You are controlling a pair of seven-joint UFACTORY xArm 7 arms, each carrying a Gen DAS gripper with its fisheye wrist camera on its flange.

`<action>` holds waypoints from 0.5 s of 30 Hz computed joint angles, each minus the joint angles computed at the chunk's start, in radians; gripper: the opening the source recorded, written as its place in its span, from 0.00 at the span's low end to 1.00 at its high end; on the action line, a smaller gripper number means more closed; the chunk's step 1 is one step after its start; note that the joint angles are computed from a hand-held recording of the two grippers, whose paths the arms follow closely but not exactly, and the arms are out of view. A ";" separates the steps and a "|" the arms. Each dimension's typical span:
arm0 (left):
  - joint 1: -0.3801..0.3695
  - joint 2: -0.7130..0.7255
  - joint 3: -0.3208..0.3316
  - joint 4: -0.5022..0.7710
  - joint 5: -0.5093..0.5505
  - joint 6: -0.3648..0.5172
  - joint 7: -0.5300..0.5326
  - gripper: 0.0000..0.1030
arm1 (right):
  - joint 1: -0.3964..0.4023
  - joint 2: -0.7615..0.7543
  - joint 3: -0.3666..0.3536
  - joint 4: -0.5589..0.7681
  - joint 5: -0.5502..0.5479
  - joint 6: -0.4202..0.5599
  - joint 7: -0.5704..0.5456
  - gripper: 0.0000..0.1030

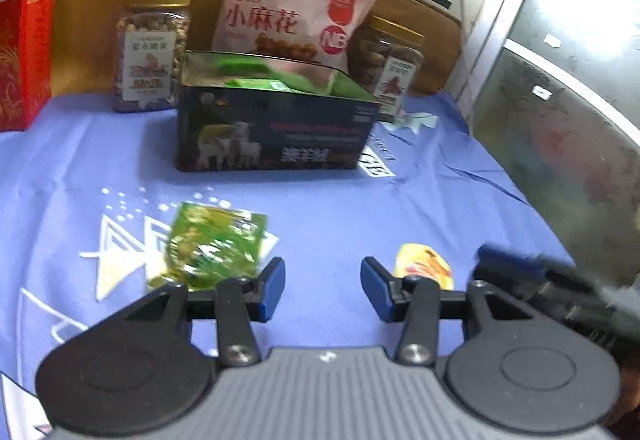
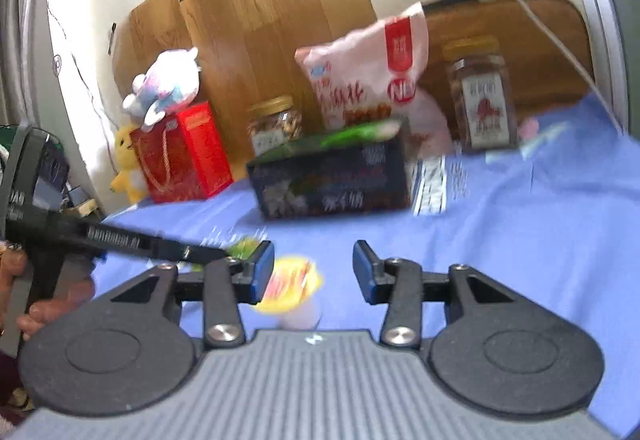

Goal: Organize snacks
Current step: 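Move the left gripper to the clear green-tinted pastry bag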

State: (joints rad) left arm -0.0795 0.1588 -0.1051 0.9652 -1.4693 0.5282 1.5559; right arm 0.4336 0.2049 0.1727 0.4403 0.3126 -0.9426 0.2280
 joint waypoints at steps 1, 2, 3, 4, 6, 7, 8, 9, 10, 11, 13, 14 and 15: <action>0.001 -0.009 -0.001 -0.008 0.001 0.013 -0.004 0.45 | 0.014 0.000 0.005 0.003 0.029 0.018 -0.020 0.45; 0.000 -0.019 -0.003 -0.017 -0.008 0.019 0.003 0.46 | 0.025 -0.002 0.010 0.003 0.049 0.029 -0.031 0.45; -0.005 -0.032 -0.005 -0.029 -0.024 0.013 0.021 0.47 | 0.033 -0.006 0.015 -0.001 0.056 0.041 -0.034 0.45; -0.013 -0.044 -0.007 -0.042 -0.042 -0.001 0.044 0.47 | 0.040 -0.009 0.018 0.002 0.065 0.058 -0.040 0.46; -0.033 -0.062 -0.010 -0.061 -0.095 -0.059 0.101 0.47 | 0.063 -0.011 0.026 -0.001 0.095 0.061 -0.059 0.46; -0.040 -0.064 -0.008 -0.063 -0.117 -0.084 0.123 0.47 | 0.064 -0.013 0.030 -0.007 0.080 0.059 -0.046 0.46; -0.047 -0.064 -0.006 -0.062 -0.142 -0.116 0.139 0.47 | 0.062 -0.015 0.034 -0.012 0.053 0.059 -0.026 0.46; -0.052 -0.057 -0.002 -0.055 -0.167 -0.144 0.151 0.47 | 0.053 -0.013 0.035 -0.010 0.007 0.066 -0.004 0.46; -0.051 -0.050 0.005 -0.048 -0.183 -0.158 0.157 0.47 | 0.052 -0.010 0.037 -0.002 -0.025 0.078 0.001 0.46; -0.049 -0.039 0.013 -0.038 -0.187 -0.169 0.153 0.47 | 0.060 -0.005 0.040 0.011 -0.036 0.093 -0.012 0.46; -0.041 -0.006 0.025 -0.007 -0.164 -0.200 0.103 0.47 | 0.080 0.012 0.039 0.061 -0.051 0.148 -0.064 0.46; -0.032 0.009 0.031 0.009 -0.143 -0.203 0.068 0.47 | 0.095 0.024 0.035 0.093 -0.042 0.179 -0.103 0.47; -0.021 0.024 0.035 0.024 -0.124 -0.199 0.039 0.47 | 0.120 0.040 0.030 0.129 -0.010 0.210 -0.152 0.48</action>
State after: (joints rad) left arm -0.1004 0.1828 -0.0705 0.9894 -1.5934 0.3295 1.5954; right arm 0.5535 0.2449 0.2031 0.5695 0.3030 -0.7322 0.0760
